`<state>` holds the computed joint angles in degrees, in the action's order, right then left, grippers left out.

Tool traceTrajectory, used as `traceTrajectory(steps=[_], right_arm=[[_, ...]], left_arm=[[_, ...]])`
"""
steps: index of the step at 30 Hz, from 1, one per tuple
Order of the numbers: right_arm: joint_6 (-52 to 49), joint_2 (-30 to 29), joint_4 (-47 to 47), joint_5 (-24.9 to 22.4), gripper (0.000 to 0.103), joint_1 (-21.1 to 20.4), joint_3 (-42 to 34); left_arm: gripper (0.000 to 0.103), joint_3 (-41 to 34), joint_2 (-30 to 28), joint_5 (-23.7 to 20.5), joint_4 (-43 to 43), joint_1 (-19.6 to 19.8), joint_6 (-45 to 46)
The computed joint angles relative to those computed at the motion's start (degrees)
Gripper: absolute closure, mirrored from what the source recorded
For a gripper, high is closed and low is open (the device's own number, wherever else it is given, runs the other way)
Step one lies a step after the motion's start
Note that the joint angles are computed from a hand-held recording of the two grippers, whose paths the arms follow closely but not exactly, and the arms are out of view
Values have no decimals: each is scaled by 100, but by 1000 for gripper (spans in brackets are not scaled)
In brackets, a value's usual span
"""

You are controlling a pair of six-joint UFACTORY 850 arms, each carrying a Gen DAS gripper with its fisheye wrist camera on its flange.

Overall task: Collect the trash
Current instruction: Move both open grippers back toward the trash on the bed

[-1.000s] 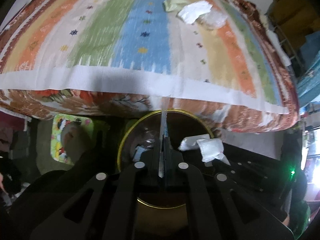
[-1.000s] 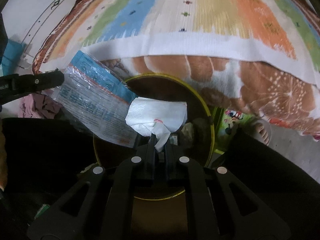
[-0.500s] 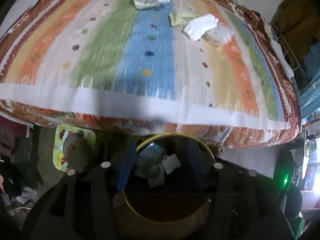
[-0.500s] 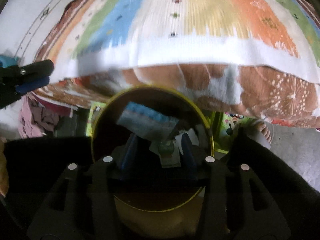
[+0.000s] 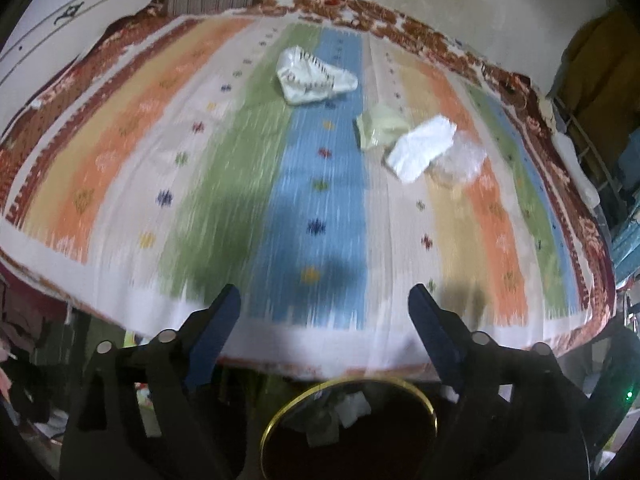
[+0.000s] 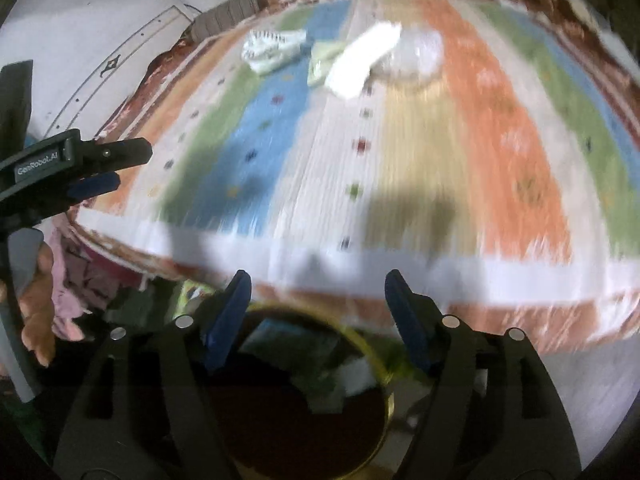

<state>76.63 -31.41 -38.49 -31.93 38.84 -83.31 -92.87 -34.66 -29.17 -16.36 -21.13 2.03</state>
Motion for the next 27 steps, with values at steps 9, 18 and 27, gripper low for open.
traceTrajectory(steps=[9,18,27], right_arm=[[198,-315,-876,162,12,-267,-516],[666,-721,-1738,355,9,-482,-972],[105,-1189,-1262,458,9,-662,-1537]], left_arm=[[6,-747,-560,530,-399,124,250],[6,-1505,-1243,648,-830,195,960],[6,-2266,-1858,326,-1589,299,1595]])
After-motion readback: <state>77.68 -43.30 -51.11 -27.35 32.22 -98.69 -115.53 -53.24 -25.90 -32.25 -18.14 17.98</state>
